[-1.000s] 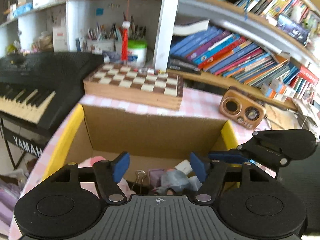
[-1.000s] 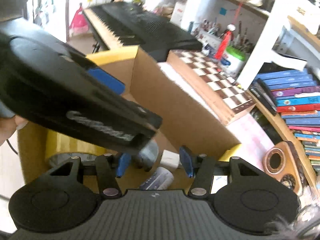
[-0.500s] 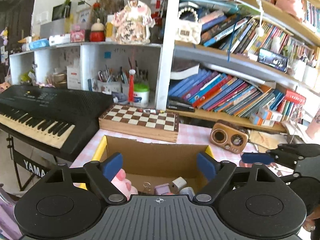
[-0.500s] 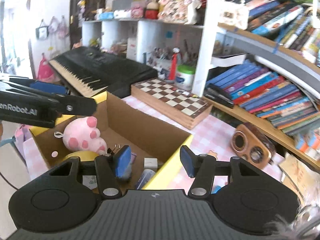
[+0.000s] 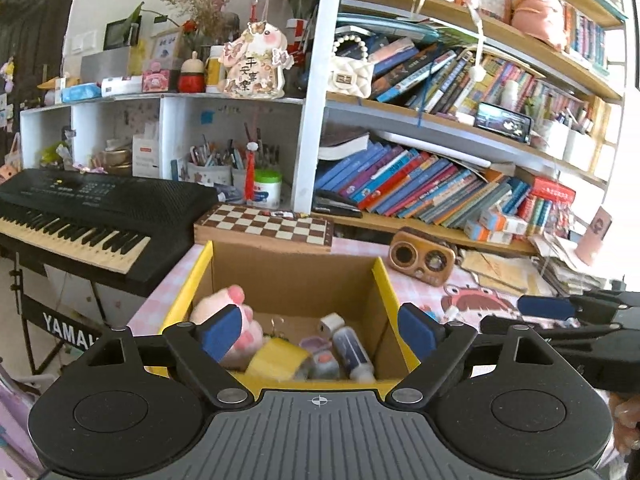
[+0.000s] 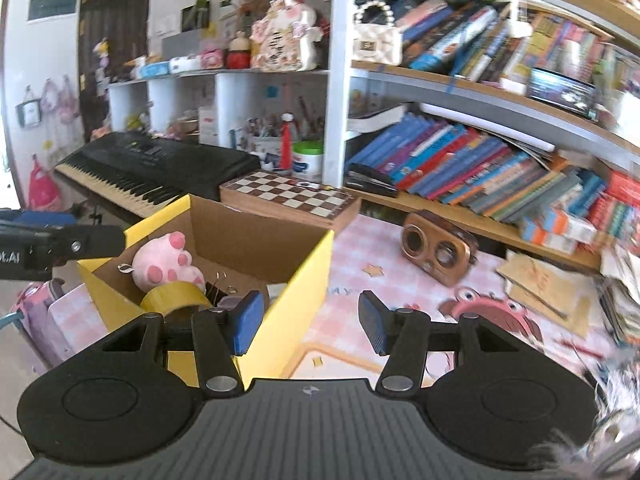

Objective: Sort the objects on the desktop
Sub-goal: 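Withdraw both open grippers from the box back over the table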

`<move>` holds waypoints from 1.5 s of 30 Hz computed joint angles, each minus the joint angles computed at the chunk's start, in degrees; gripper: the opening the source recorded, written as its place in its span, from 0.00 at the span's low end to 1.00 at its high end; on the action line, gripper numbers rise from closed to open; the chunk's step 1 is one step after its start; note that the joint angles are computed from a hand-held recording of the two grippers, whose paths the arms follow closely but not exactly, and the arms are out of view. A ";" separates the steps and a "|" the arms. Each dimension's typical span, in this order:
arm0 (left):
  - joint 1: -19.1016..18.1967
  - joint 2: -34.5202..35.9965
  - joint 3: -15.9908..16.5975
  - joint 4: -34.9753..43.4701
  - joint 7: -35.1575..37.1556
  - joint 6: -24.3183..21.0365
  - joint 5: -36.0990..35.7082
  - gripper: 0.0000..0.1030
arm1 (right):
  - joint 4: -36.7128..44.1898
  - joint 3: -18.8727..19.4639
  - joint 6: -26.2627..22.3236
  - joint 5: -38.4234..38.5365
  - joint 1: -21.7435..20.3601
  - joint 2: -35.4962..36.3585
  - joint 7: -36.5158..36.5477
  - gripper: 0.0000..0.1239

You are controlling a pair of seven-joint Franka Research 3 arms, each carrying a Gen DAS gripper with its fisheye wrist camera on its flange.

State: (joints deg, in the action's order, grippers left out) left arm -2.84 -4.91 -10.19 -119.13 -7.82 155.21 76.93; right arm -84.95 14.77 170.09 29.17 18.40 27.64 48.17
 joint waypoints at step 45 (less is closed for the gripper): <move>-4.05 -8.66 -6.78 -14.82 8.25 1.04 -11.03 0.85 | -42.55 -7.28 12.37 -11.34 7.35 -25.25 24.29 0.41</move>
